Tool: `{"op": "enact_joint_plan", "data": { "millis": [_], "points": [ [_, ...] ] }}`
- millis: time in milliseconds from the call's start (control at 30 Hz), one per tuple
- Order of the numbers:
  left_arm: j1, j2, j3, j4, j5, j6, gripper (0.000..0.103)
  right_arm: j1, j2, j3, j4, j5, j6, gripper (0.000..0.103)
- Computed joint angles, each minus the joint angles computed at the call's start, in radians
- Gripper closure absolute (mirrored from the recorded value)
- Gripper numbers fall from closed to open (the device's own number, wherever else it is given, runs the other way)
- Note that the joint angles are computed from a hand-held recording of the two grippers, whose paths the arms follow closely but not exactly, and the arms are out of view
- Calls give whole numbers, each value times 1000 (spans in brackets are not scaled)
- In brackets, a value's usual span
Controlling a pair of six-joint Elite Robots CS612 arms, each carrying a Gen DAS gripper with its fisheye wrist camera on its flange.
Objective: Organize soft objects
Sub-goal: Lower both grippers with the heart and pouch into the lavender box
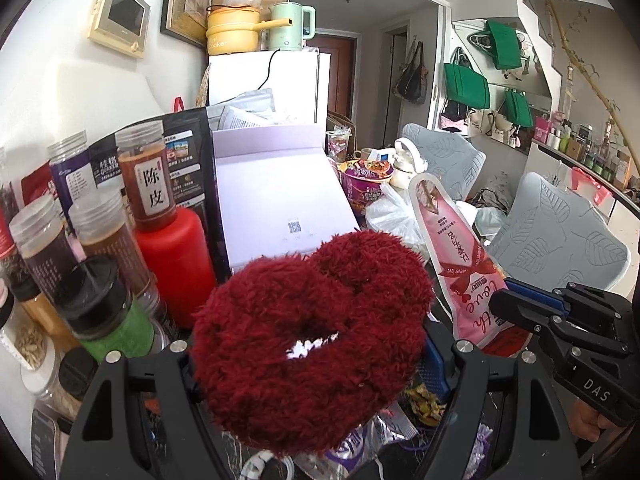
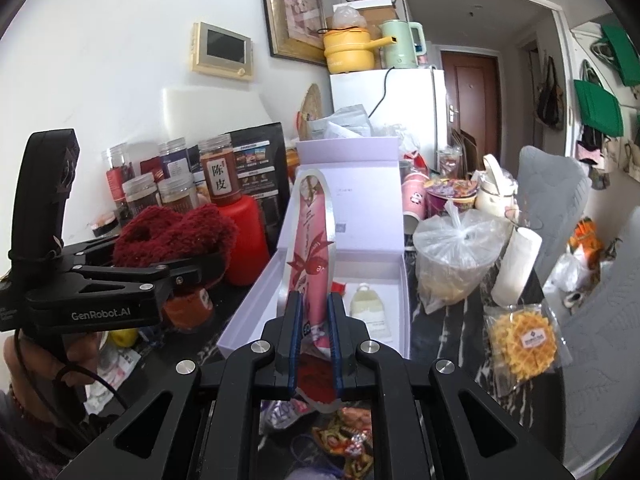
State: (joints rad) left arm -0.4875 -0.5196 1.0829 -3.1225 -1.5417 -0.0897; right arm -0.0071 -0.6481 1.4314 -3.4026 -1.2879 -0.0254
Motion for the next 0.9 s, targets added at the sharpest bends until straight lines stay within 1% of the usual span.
{"op": "enact_joint_plan", "data": {
  "millis": [200,333,567,767,900],
  "points": [
    [1,41,-88,35,10,21,25,-6,31,-71,32,14,-6,91],
    [1,70,-149,59,20,36,25,-9,54,-120,54,11,-19,91],
    [3,138,-286,106,18,46,25,-13,91,-203,97,6,-37,91],
    [8,198,-403,178,23,47,25,-15,132,-283,138,0,-32,91],
    [12,246,-491,242,25,42,25,-15,161,-337,174,3,-34,91]
  ]
}}
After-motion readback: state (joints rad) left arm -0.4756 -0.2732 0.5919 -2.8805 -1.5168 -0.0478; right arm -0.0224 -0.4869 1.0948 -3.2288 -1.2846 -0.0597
